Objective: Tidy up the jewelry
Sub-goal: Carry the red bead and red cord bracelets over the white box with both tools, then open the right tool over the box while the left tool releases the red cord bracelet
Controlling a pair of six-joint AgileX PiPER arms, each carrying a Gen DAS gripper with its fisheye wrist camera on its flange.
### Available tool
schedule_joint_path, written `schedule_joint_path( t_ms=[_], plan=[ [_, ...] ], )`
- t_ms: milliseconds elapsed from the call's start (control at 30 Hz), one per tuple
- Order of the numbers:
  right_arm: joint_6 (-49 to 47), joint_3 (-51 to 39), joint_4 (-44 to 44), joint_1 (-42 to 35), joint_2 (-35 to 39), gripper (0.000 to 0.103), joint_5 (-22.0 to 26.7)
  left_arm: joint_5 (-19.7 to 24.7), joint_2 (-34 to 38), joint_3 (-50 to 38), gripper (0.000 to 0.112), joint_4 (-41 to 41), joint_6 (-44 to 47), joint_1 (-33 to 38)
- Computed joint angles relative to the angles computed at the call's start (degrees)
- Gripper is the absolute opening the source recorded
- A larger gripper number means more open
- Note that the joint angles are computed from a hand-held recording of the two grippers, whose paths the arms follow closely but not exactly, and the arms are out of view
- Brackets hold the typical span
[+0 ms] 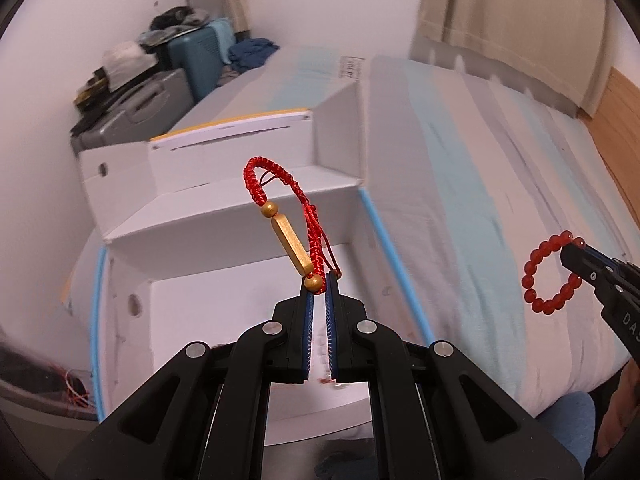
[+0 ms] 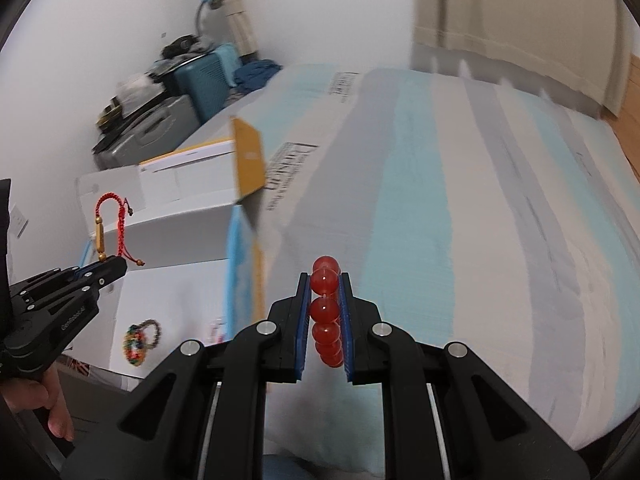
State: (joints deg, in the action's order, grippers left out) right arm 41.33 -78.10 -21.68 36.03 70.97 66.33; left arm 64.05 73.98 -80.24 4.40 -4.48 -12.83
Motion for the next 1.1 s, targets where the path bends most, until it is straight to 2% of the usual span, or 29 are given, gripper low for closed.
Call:
schedule_joint_path(
  t_ms=[300, 533, 733, 1100],
  plan=[
    [5.7, -8.2, -4.0, 11.6, 9.3, 0.013, 0.6, 0.6, -3.1, 2.2, 0.005, -8.1, 12.8, 16.7],
    [6.6, -13.9, -4.1, 16.2, 16.3, 0.013, 0.3, 0.6, -3.1, 4.4, 0.005, -14.0, 23.0, 29.2],
    [6.5, -14.4, -1.5, 16.7, 21.5, 0.013, -2.2, -1.2, -1.5, 8.0, 0.005, -15.7, 27.1, 33.9],
    [4.2, -12.2, 3.5, 13.7, 28.4, 0.013, -7.0, -5.8, 4.0, 14.4, 0.005, -15.3, 29.1, 35.0]
  ],
)
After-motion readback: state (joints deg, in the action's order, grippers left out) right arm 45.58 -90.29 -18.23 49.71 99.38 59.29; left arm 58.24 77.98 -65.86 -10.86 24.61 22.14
